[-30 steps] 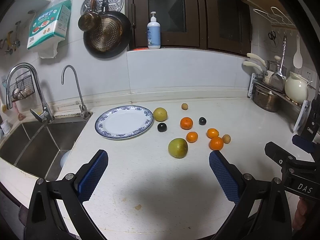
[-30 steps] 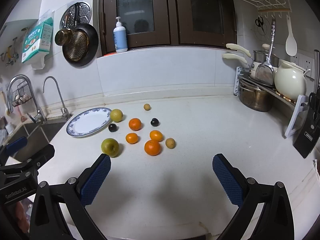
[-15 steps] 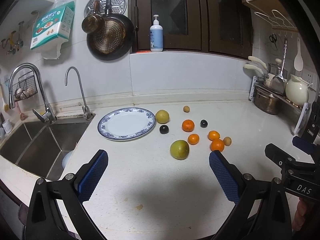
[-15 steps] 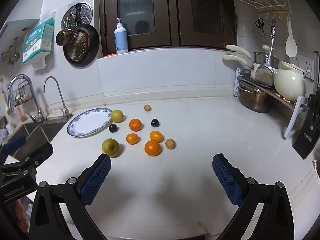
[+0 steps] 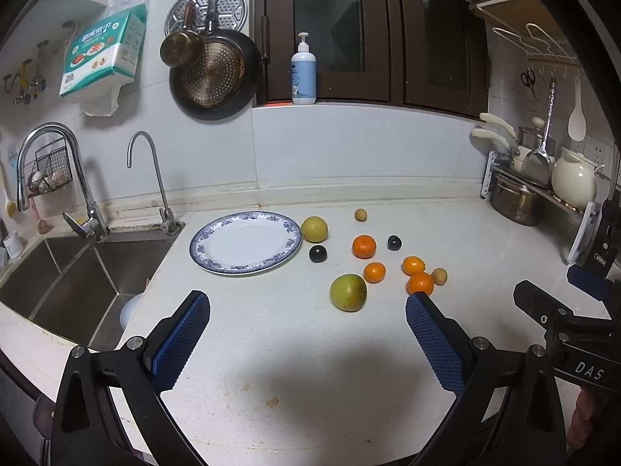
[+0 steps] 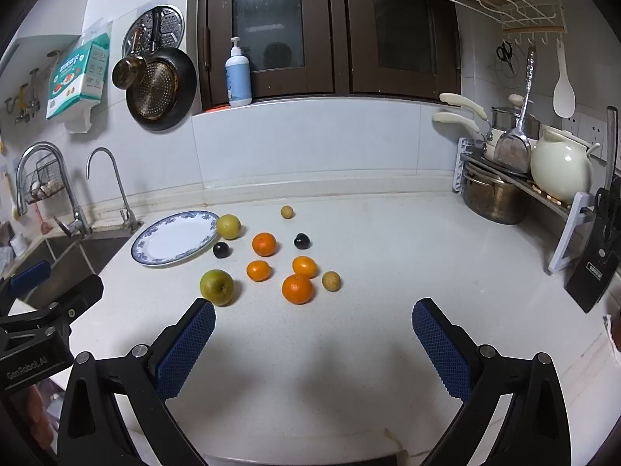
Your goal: Organize fruits
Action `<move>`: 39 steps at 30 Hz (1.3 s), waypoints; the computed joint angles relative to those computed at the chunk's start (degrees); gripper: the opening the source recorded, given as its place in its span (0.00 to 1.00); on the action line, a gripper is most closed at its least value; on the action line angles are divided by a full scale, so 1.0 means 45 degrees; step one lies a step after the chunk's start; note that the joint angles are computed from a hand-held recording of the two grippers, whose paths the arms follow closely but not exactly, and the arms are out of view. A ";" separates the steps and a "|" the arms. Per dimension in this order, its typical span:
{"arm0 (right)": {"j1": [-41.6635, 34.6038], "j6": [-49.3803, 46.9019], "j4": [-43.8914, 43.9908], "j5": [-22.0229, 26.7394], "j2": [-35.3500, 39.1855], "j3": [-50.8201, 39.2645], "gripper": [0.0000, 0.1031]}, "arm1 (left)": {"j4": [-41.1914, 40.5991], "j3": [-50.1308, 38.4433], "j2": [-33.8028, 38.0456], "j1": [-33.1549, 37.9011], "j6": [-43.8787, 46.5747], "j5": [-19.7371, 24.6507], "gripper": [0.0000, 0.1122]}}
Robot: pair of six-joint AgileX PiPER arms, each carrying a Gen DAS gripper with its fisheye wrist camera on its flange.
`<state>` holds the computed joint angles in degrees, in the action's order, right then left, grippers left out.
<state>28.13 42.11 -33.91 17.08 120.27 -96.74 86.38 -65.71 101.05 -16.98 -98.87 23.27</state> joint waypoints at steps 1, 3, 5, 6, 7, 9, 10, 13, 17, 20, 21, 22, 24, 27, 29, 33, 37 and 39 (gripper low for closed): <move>0.0011 0.0063 -0.0059 0.0000 -0.0008 0.0008 0.99 | 0.0073 0.0017 -0.0011 -0.0006 -0.0072 0.0017 0.92; 0.0037 0.0190 -0.0190 -0.0004 -0.0043 0.0050 0.99 | 0.0270 0.0079 -0.0052 0.0024 -0.0264 -0.0006 0.92; 0.0057 0.0317 -0.0318 -0.0015 -0.0076 0.0091 0.99 | 0.0337 0.0093 -0.0070 0.0041 -0.0331 -0.0030 0.92; 0.0071 0.0387 -0.0391 -0.0010 -0.0086 0.0102 0.99 | 0.0358 0.0092 -0.0068 0.0054 -0.0348 -0.0056 0.92; 0.0079 0.0427 -0.0433 -0.0009 -0.0095 0.0110 0.99 | 0.0331 0.0096 -0.0070 0.0051 -0.0328 -0.0062 0.92; 0.0097 0.0444 -0.0450 0.0014 -0.0101 0.0094 0.99 | 0.0337 0.0113 -0.0096 0.0053 -0.0333 -0.0061 0.92; 0.0098 0.0456 -0.0462 0.0022 -0.0097 0.0085 0.99 | 0.0389 0.0113 -0.0100 0.0058 -0.0373 -0.0071 0.92; 0.0138 0.0644 -0.0675 0.0021 -0.0151 0.0133 0.99 | 0.0584 0.0145 -0.0132 0.0082 -0.0540 -0.0101 0.92; 0.0182 0.0836 -0.0886 0.0014 -0.0201 0.0188 0.99 | 0.0650 0.0164 -0.0146 0.0101 -0.0589 -0.0144 0.92; 0.0203 0.0839 -0.0901 0.0052 -0.0190 0.0141 0.99 | 0.0622 0.0129 -0.0138 0.0152 -0.0522 -0.0264 0.92; 0.0204 0.0777 -0.0834 0.0064 -0.0183 0.0125 0.99 | 0.0561 0.0086 -0.0128 0.0177 -0.0435 -0.0310 0.92; 0.0204 0.0777 -0.0834 0.0064 -0.0183 0.0125 0.99 | 0.0476 0.0024 -0.0098 0.0185 -0.0330 -0.0327 0.92; 0.0212 0.0630 -0.0680 0.0134 -0.0155 0.0048 0.99 | 0.0421 -0.0041 -0.0056 0.0220 -0.0244 -0.0381 0.92; 0.0192 0.0241 -0.0287 0.0256 -0.0054 -0.0149 0.99 | 0.0319 -0.0155 0.0044 0.0280 -0.0109 -0.0488 0.91; 0.0174 -0.0065 0.0034 0.0362 0.0048 -0.0330 0.99 | 0.0305 -0.0197 0.0100 0.0324 -0.0086 -0.0573 0.91; 0.0127 -0.0553 0.0614 0.0510 0.0286 -0.0661 0.99 | -0.0599 -0.0557 0.0319 0.0478 0.0947 -0.0829 0.91; 0.0128 -0.0893 0.1015 0.0766 0.0591 -0.1129 0.99 | -0.1536 -0.1036 0.0641 0.0619 0.2130 -0.0977 0.91; 0.0109 -0.1027 0.1178 0.0868 0.0786 -0.1403 0.99 | -0.1743 -0.1245 0.0821 0.0714 0.2527 -0.1114 0.91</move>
